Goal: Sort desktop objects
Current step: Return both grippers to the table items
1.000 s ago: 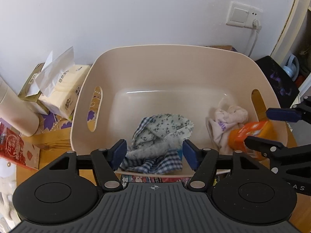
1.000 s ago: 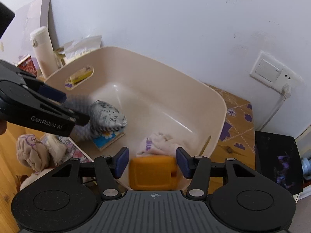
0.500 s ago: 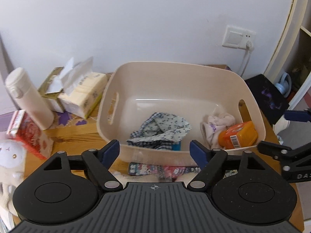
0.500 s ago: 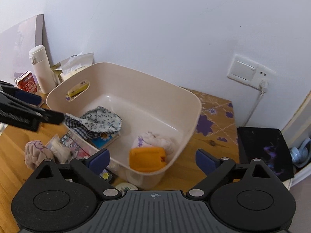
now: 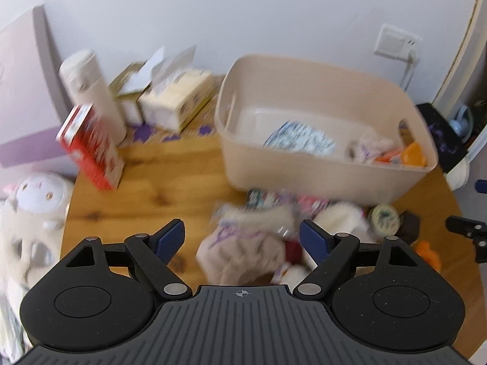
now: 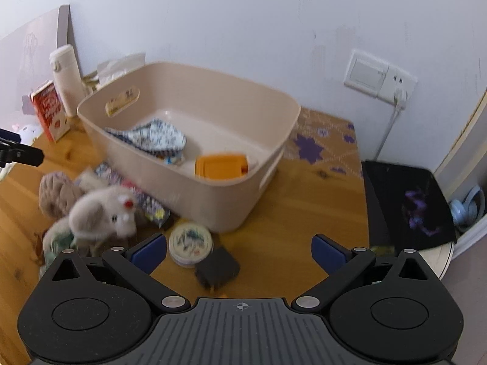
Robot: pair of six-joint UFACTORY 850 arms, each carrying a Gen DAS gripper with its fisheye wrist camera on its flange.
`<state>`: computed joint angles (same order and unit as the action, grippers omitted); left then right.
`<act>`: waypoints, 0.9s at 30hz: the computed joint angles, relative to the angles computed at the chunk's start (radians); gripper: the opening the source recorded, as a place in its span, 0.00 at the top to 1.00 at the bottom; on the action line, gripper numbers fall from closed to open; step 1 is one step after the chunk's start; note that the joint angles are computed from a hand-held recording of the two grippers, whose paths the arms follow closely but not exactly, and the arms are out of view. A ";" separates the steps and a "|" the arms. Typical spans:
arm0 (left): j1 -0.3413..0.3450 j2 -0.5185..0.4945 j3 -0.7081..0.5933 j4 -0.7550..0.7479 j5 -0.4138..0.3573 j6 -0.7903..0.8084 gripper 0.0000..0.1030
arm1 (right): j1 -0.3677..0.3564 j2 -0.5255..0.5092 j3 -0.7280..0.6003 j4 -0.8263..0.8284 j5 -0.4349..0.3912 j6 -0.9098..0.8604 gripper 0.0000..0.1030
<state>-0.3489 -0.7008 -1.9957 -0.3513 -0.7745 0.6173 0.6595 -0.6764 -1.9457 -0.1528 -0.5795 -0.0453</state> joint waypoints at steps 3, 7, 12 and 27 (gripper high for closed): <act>0.008 0.013 0.039 0.040 -0.014 -0.022 0.19 | -0.006 0.014 0.035 0.017 -0.015 -0.006 0.00; 0.018 0.041 0.116 0.056 -0.012 -0.029 0.19 | -0.013 0.032 0.087 0.016 -0.030 0.009 0.00; 0.018 0.066 0.193 0.102 0.001 -0.050 0.19 | -0.019 0.039 0.128 -0.002 -0.057 0.036 0.00; 0.013 0.060 0.249 0.191 -0.012 -0.155 0.19 | -0.016 0.028 0.167 -0.021 -0.097 0.033 0.00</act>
